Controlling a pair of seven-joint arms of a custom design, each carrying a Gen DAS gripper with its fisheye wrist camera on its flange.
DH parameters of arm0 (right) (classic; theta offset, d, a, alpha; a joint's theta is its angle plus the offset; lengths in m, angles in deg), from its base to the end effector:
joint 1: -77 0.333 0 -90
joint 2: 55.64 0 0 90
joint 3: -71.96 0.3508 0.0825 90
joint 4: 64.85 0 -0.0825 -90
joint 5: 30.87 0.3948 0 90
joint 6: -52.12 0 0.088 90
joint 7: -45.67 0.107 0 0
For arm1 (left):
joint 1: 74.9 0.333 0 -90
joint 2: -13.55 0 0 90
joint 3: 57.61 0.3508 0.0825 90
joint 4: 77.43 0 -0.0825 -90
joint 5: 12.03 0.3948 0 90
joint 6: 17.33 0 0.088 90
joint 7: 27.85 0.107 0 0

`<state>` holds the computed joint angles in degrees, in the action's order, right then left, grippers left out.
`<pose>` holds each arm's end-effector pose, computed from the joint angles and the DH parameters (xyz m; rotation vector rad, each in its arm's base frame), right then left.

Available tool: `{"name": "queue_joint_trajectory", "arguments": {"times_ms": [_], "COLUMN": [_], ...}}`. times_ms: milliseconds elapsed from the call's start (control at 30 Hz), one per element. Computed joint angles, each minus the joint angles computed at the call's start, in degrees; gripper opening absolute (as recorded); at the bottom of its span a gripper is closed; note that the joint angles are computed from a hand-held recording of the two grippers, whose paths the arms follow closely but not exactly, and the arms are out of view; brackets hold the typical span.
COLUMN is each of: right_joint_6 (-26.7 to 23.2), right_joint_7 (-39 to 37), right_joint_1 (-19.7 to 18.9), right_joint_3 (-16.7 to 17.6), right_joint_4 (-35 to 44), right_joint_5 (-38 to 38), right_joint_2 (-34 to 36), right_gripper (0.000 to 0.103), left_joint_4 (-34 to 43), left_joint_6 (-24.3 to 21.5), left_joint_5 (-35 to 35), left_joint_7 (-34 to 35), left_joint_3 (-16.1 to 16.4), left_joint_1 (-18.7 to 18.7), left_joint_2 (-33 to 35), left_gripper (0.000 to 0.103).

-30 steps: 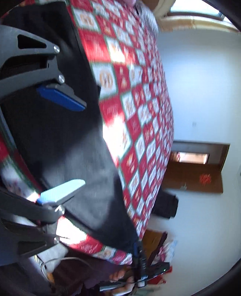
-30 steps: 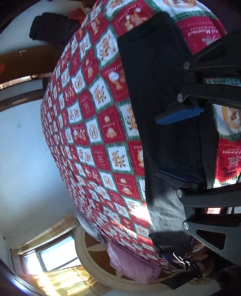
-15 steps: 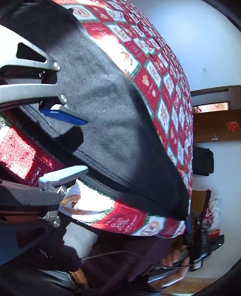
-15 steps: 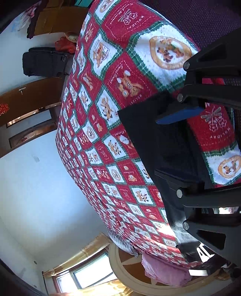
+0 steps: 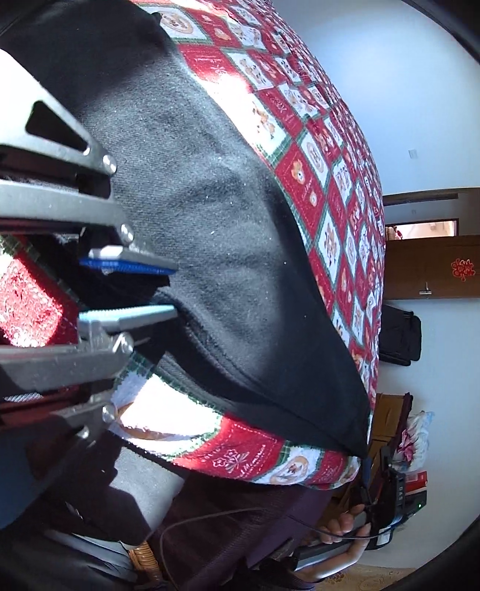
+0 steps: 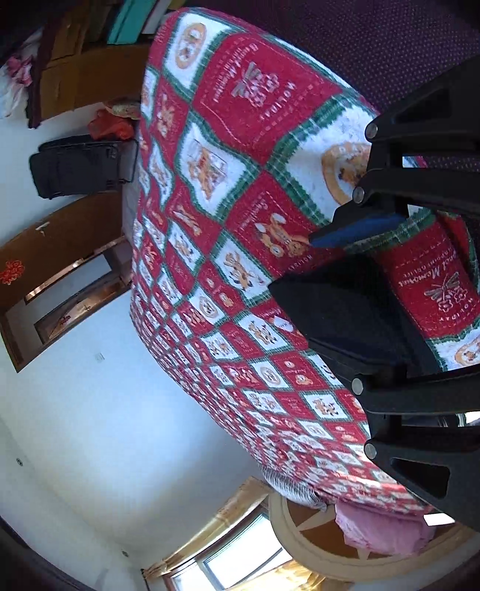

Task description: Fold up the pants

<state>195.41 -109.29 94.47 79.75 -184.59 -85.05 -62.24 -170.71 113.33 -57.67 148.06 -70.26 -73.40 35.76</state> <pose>0.5084 0.2491 0.5601 -0.7339 2.2061 -0.5993 0.7033 -0.1333 0.4644 -0.5017 2.7345 -1.1285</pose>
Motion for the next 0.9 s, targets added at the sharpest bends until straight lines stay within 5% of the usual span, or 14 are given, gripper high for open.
{"name": "queue_joint_trajectory", "arguments": {"times_ms": [133,267,500,900], "right_joint_6": [1.5,-1.8,-5.2,-7.3], "right_joint_7": [-4.1,-9.6,-9.2,-13.3], "right_joint_1": [0.5,1.5,2.6,2.5], "right_joint_3": [-0.3,-0.3,0.0,0.2], "right_joint_4": [1.5,3.9,5.0,3.9], "right_joint_5": [2.5,5.6,0.8,4.6], "right_joint_2": [2.0,3.9,3.5,1.6], "right_gripper": [0.044,0.011,0.008,0.008], "left_joint_4": [0.0,-0.2,0.6,0.3], "left_joint_6": [-0.5,-0.1,-3.1,-7.8], "left_joint_5": [-2.0,-2.9,-6.1,-7.2], "left_joint_7": [0.9,1.8,3.2,3.3], "left_joint_3": [-0.5,-0.5,-0.7,0.1], "left_joint_1": [0.6,0.5,1.9,2.6], "left_joint_2": [-0.2,-0.3,-0.4,-0.2], "left_gripper": [0.011,0.007,0.005,0.005]}}
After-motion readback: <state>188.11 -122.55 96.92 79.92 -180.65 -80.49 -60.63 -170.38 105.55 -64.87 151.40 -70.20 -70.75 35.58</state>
